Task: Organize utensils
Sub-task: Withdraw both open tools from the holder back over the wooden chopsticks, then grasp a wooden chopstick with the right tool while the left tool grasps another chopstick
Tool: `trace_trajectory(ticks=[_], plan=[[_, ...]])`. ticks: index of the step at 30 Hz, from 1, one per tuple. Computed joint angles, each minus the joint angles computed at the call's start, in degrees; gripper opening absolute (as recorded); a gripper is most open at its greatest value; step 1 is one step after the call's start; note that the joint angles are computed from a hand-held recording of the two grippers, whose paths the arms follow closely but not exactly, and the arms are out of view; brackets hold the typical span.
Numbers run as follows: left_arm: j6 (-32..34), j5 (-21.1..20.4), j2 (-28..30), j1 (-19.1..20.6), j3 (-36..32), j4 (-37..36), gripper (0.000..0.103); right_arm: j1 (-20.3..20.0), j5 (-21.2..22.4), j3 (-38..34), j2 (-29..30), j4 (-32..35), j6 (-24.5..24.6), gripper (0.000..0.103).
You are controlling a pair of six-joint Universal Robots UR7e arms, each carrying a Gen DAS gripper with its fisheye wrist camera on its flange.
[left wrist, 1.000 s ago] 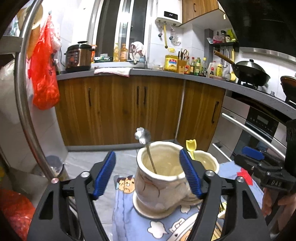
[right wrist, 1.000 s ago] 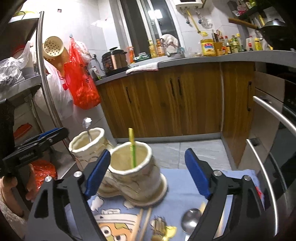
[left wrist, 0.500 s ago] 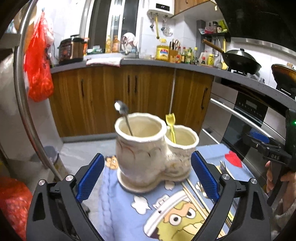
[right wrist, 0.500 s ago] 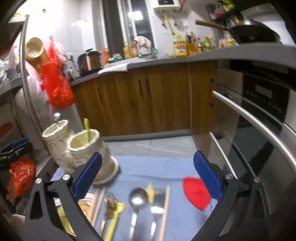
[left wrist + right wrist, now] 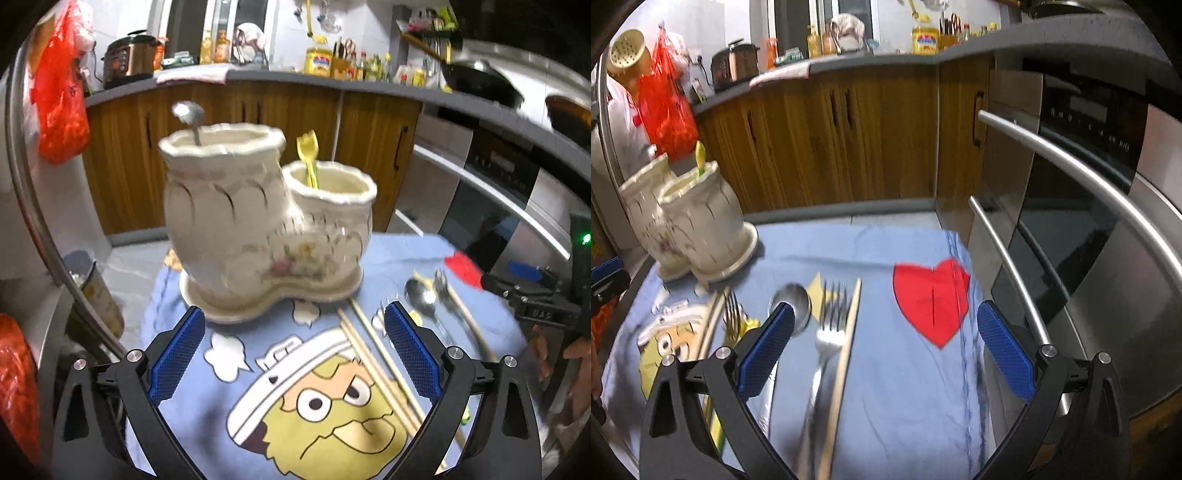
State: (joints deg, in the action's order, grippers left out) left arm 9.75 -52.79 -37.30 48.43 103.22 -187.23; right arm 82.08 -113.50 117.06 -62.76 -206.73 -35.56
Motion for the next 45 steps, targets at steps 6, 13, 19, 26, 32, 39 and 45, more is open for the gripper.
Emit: trace_trajectory(ticks=[6, 13, 19, 26, 32, 39, 45], plan=[[0.2, 0.2, 1.7, -0.2, -0.4, 3.0, 0.097, -0.2, -1.0, 0.9, -0.1, 3.3, -0.7, 0.088], [-2.6, 1.0, 2.6, -0.7, -1.3, 10.4, 0.096, 0.1, -1.8, 1.4, -1.1, 9.0, 0.8, 0.051], [-9.2, -3.2, 1.7, 0.1, -2.9, 18.0, 0.082, 0.1, -2.5, 0.4, -1.3, 12.5, 2.2, 0.022], [-15.9, -4.9, 1.5, 0.7, -5.1, 26.6, 0.053, -0.1, -2.9, 0.1, -1.8, 15.0, 2.5, 0.013], [-18.9, -4.5, 0.1, -0.8, -3.6, 30.8, 0.046, -0.3, -2.3, 0.8, -3.0, 17.2, 2.6, 0.012], [-20.9, -5.0, -0.1, -1.1, -3.2, 31.6, 0.035, -0.3, -0.5, 2.4, -4.7, 17.9, 2.9, 0.012], [-20.7, -4.3, -0.3, -1.5, -2.5, 31.7, 0.033, 0.2, -1.6, 2.7, -4.4, 18.7, 2.6, 0.012]])
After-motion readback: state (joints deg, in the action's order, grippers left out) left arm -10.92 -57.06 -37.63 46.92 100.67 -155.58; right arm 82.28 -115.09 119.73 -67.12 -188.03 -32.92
